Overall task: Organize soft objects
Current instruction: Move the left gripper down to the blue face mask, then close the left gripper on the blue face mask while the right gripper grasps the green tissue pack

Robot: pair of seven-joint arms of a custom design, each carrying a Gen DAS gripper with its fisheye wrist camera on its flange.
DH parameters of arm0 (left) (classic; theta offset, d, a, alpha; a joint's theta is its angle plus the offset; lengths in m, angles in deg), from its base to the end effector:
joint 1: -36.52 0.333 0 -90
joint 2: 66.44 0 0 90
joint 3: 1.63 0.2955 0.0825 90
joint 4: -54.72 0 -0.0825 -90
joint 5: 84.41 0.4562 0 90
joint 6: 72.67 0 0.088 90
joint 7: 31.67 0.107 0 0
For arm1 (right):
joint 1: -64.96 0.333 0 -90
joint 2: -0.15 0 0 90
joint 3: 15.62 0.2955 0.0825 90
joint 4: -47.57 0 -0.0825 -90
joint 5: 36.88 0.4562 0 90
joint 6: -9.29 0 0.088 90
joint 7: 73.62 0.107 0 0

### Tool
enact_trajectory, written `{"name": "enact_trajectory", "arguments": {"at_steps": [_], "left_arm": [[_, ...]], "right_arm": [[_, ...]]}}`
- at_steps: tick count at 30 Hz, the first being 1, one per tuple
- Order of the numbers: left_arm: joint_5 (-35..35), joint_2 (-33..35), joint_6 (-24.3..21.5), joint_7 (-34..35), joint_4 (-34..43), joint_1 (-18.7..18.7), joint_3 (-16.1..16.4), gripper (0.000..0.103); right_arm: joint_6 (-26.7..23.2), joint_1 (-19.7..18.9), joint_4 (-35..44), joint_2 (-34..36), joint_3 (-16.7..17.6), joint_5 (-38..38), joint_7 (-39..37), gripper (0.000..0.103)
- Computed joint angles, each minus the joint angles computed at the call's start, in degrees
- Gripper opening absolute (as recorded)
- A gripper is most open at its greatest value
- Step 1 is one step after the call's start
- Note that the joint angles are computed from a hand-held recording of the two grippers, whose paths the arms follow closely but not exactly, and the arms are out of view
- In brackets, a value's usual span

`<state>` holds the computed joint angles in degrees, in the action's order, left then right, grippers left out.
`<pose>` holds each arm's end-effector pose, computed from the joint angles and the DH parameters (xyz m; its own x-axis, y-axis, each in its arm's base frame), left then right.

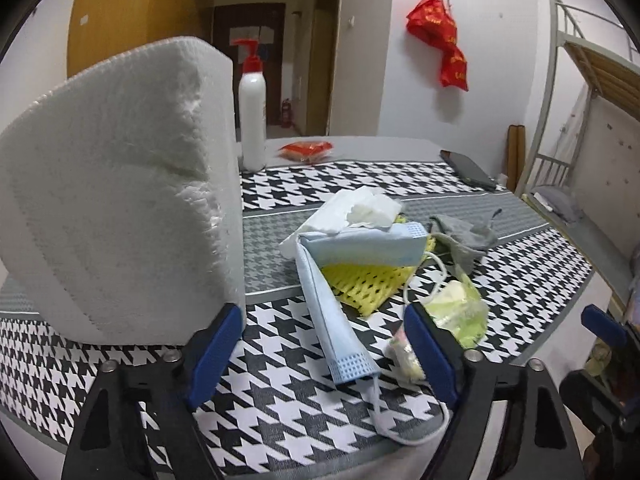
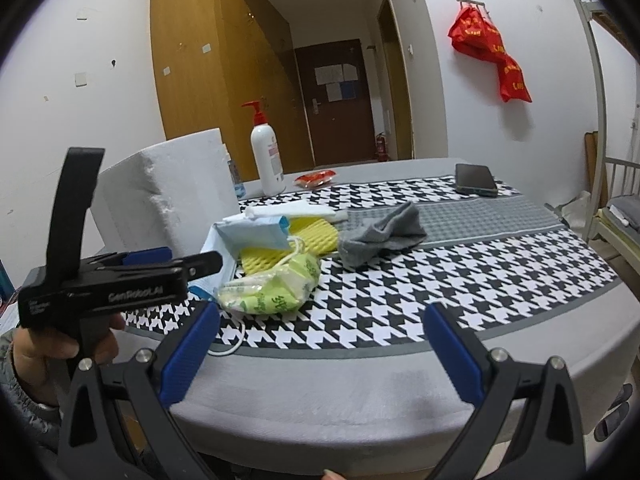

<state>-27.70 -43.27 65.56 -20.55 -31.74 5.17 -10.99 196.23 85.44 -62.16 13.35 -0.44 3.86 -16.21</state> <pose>0.6044 -0.4905 0.4504 0.0741 -0.9957 0.0562 -0.6226 -0.0902 -0.7774 0.6099 0.3435 0.4362 0.4579 -0.8769 -0.1460 -0.4719 -0.1005 -0.8759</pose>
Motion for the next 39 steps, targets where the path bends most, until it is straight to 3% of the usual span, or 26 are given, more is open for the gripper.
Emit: {"name": "enact_trajectory", "arguments": {"at_steps": [3, 7, 13, 18, 20, 21, 24, 28, 30, 33, 39], "left_arm": [[-2.1, 1.4, -0.4, 2.0, 1.7, 0.4, -0.3, 0.073], [-4.0, 2.0, 0.4, 2.9, 2.2, 0.9, -0.1, 0.067], [-7.5, 3.1, 0.1, 4.9, 3.2, 1.6, 0.1, 0.046], [-9.7, 3.3, 2.4, 6.7, 2.7, 2.8, -0.3, 0.037], [-11.6, 3.8, 3.3, 8.8, 3.3, 3.4, -0.8, 0.029], [-12.2, 4.0, 3.4, 9.4, 3.4, 3.5, -0.8, 0.020], [-13.8, 4.2, 4.4, 10.5, 3.5, 3.7, -0.7, 0.014], [-14.1, 4.2, 4.9, 10.9, 3.4, 3.5, -0.4, 0.012], [-14.2, 4.3, 5.2, 10.8, 3.3, 3.4, -0.2, 0.011], [-14.4, 4.1, 5.5, 10.9, 3.0, 3.4, -0.2, 0.011], [-14.4, 3.6, 6.0, 11.0, 2.3, 3.6, -0.2, 0.011]], "right_arm": [[-1.5, 0.8, 0.9, 0.5, -1.3, -0.5, 0.6, 0.103], [-3.1, -3.1, 2.9, 1.8, 3.1, 2.1, -3.6, 0.103], [-6.7, 1.8, 6.2, 4.0, -2.4, -0.4, -1.7, 0.103], [-8.6, 3.7, 8.4, 5.8, -4.8, -2.8, 1.0, 0.103], [-9.5, 4.1, 9.3, 6.4, -5.4, -3.7, 2.1, 0.103], [-10.1, 4.7, 9.8, 6.7, -6.2, -4.7, 3.1, 0.103], [-11.3, 5.4, 11.0, 7.4, -7.2, -6.7, 5.2, 0.103], [-13.4, 4.8, 13.0, 8.6, -6.7, -7.7, 6.0, 0.103], [-15.1, 6.8, 14.3, 9.5, -9.1, -10.7, 9.2, 0.103], [-17.2, 6.7, 15.9, 10.5, -9.2, -12.4, 10.8, 0.103], [-20.3, 5.0, 18.8, 12.2, -7.2, -12.2, 10.0, 0.103]]}}
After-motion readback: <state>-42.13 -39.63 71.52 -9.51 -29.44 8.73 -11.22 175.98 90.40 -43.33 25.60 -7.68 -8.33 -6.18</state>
